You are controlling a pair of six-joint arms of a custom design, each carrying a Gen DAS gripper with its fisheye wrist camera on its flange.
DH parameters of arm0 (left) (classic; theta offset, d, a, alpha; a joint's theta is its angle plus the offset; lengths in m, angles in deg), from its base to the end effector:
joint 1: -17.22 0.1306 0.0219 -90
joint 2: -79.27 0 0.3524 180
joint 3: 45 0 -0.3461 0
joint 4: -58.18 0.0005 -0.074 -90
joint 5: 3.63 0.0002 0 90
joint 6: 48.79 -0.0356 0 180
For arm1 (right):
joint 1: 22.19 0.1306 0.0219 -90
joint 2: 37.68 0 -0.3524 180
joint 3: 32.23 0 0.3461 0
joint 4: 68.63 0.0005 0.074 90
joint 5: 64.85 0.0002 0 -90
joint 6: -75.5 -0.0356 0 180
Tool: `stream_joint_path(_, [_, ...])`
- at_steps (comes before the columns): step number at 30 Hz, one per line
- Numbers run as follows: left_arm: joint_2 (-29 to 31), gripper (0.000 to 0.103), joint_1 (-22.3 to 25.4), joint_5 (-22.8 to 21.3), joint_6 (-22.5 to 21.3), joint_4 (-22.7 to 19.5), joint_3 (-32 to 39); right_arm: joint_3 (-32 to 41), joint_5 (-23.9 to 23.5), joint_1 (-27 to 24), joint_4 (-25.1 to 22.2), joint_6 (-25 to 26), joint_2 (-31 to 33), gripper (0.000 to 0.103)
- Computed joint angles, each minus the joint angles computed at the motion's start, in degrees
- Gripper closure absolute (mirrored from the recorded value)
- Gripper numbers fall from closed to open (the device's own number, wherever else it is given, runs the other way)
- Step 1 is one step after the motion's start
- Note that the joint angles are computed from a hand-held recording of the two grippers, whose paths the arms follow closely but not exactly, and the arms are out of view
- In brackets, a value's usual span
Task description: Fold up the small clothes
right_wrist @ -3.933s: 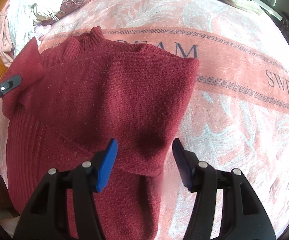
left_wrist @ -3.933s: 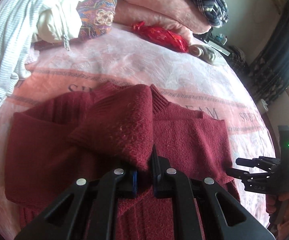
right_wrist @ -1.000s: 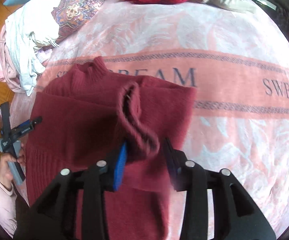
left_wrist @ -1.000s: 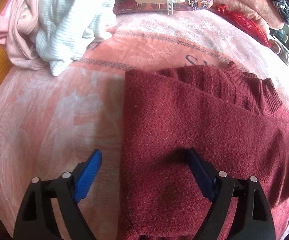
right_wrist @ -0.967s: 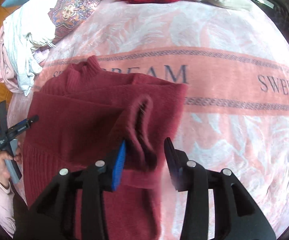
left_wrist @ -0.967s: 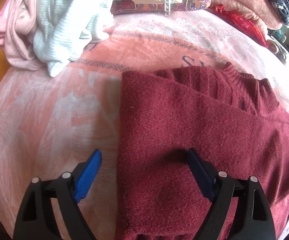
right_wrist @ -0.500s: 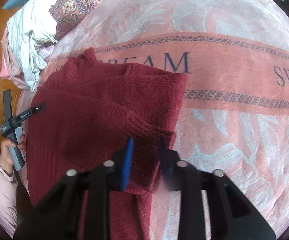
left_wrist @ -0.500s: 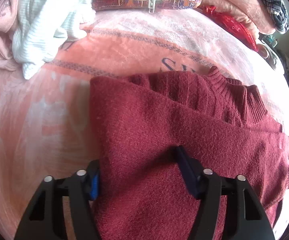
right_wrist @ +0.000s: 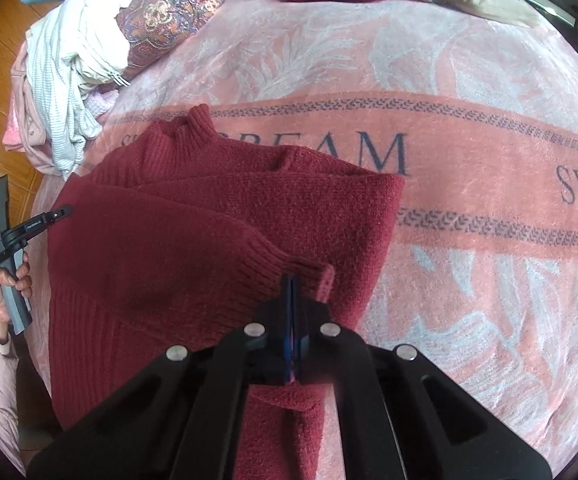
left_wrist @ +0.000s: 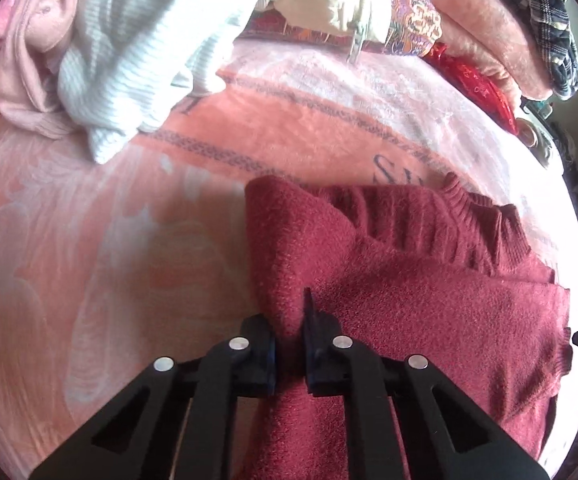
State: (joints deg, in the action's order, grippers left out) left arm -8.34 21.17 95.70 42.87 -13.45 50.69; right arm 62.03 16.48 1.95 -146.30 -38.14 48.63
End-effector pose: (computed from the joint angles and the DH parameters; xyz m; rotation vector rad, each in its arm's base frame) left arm 0.4217 0.0228 0.4011 -0.0918 2.7516 -0.2141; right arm 0.3445 0.1597 0.4276 -0.0511 2.8511 0.4041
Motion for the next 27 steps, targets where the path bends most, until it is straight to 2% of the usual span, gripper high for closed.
stream_joint_path(2, [-0.4, 0.089, -0.1, -0.7, -0.5, 0.8, -1.0, -0.9, 0.1, 0.0, -0.3, 0.7, -0.3, 0.092])
stream_joint_path(4, [-0.3, 0.080, -0.6, -1.6, -0.6, -0.7, 0.3, -1.1, -0.3, -0.2, -0.2, 0.5, -1.0, 0.072])
stream_joint_path(5, [-0.5, 0.075, -0.6, -0.8, -0.5, -1.2, 0.8, -1.3, -1.1, -0.6, 0.2, 0.2, -1.5, 0.068])
stream_joint_path(6, [-0.8, 0.061, -0.6, 0.5, -0.5, -1.5, 1.1, -1.1, -2.0, -0.9, 0.3, -0.2, -1.7, 0.063])
stream_joint_path(7, [-0.9, 0.049, -0.9, 1.0, -0.8, -2.0, 1.3, -0.9, -2.8, -1.2, 0.1, -0.5, -1.6, 0.063])
stream_joint_path(8, [-1.0, 0.033, -1.3, 0.7, -1.2, -2.6, 1.4, -0.8, -3.4, -1.4, -0.2, -0.7, -1.3, 0.063])
stream_joint_path(10, [-1.2, 0.031, -2.9, -2.1, -2.1, -2.8, 0.8, -0.9, -4.7, -1.3, -0.7, -0.9, -0.7, 0.063])
stream_joint_path(11, [-1.0, 0.031, -3.7, -3.3, -2.5, -2.6, 0.4, -1.2, -4.9, -1.1, -0.9, -1.0, -0.5, 0.063])
stream_joint_path(12, [-1.0, 0.037, -4.3, -4.8, -2.9, -2.2, -0.3, -1.5, -5.2, -0.8, -0.8, -1.0, -0.3, 0.066])
stream_joint_path(13, [-1.2, 0.046, -4.5, -5.2, -3.1, -1.8, -1.1, -1.7, -5.8, -0.6, -0.6, -0.8, -0.1, 0.074])
stream_joint_path(14, [-1.4, 0.061, -4.1, -4.0, -3.1, -1.2, -1.9, -1.8, -5.8, -0.4, -0.5, -0.9, 0.0, 0.076])
stream_joint_path(15, [-2.0, 0.078, -3.8, -2.9, -2.4, -0.2, -2.7, -1.7, -5.6, -0.1, -0.1, -1.0, 0.1, 0.084])
stream_joint_path(16, [-2.2, 0.085, -3.8, -3.4, -2.0, 0.2, -2.9, -1.6, -6.1, 0.0, 0.5, -1.0, 0.1, 0.092])
stream_joint_path(17, [-2.4, 0.093, -4.0, -4.1, -2.0, 0.4, -2.7, -1.5, -6.3, 0.2, 1.4, -1.3, -0.2, 0.093])
stream_joint_path(20, [-2.9, 0.094, -2.9, -4.4, -0.5, 1.4, -2.1, -0.4, -6.8, 0.7, 3.1, -1.3, -0.8, 0.095])
stream_joint_path(22, [-2.7, 0.094, -1.6, -5.3, 0.1, 1.9, -1.8, 0.1, -6.3, 1.0, 2.2, -1.1, -0.3, 0.095])
stream_joint_path(24, [-2.4, 0.094, -0.5, -4.4, -0.4, 2.0, -2.4, 0.3, -3.4, 1.8, 0.2, -1.4, 1.0, 0.095])
stream_joint_path(26, [-2.6, 0.094, -1.1, -6.3, -1.6, 3.1, -3.9, -0.1, -0.1, 2.8, -1.3, -0.9, 2.5, 0.099])
stream_joint_path(27, [-2.7, 0.094, -1.9, -7.7, -2.4, 4.1, -4.8, -1.2, -0.4, 2.8, -0.2, -1.5, 2.3, 0.098])
